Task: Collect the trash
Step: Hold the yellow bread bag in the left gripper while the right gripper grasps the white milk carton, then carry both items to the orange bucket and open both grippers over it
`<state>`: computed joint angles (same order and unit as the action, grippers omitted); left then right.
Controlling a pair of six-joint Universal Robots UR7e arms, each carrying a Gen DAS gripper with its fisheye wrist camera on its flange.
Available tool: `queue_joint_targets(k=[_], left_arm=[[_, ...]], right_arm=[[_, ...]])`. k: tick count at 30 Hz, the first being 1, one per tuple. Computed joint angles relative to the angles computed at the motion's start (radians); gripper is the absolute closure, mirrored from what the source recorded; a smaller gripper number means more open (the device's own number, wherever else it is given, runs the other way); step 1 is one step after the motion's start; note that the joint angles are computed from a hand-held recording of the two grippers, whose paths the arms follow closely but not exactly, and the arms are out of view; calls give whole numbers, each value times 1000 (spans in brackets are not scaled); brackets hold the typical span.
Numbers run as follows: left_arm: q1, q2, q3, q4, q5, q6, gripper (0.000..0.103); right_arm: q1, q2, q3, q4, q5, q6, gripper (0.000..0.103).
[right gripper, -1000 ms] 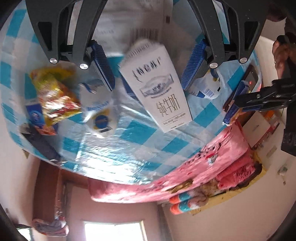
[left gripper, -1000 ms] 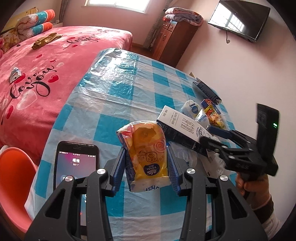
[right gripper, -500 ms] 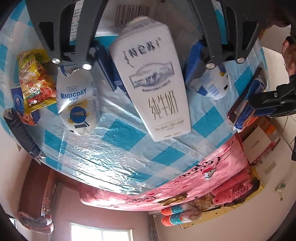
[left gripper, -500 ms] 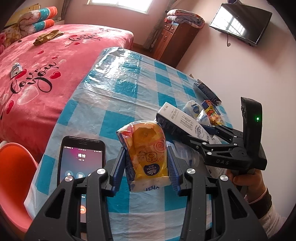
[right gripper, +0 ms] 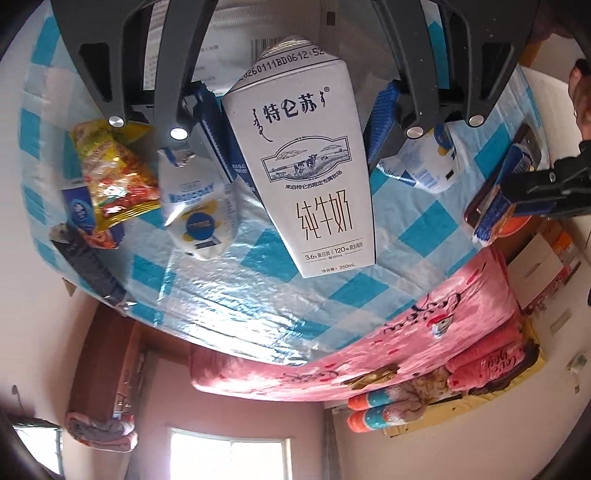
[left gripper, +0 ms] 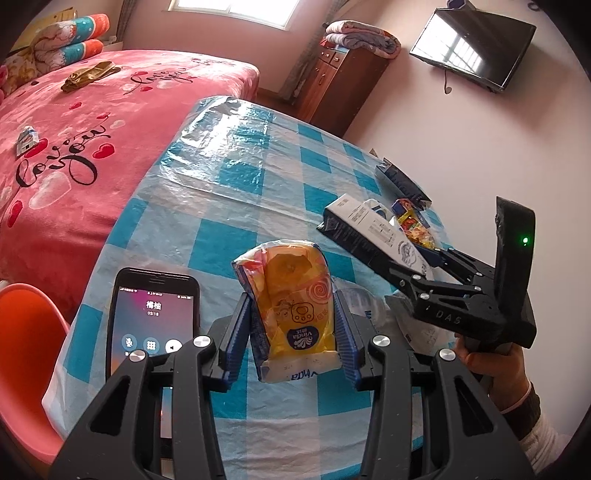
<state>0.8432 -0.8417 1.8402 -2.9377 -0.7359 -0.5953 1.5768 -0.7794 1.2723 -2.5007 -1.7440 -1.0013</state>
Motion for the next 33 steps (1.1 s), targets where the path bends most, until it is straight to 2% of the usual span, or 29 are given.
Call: queue_joint_targets(k=[10,15,21,28,33], left_arm=[[-15,-22,37,-48,13,20,58],[-29,-45,67,-77,36,23,58],[-44,-87,116,-99,71,6,58],[-67,-159,199,-91,139,-61,58],[-89,-243,287,-34,210,-173,58]], right_arm=[[8,-37,34,-61,9,72,37],[14,-57,47,-43,23,109,37],[37,-89,84,-32,58,112,37],[75,-119,129,6,102,99,37],[115,-132,167,50,129,86,37]])
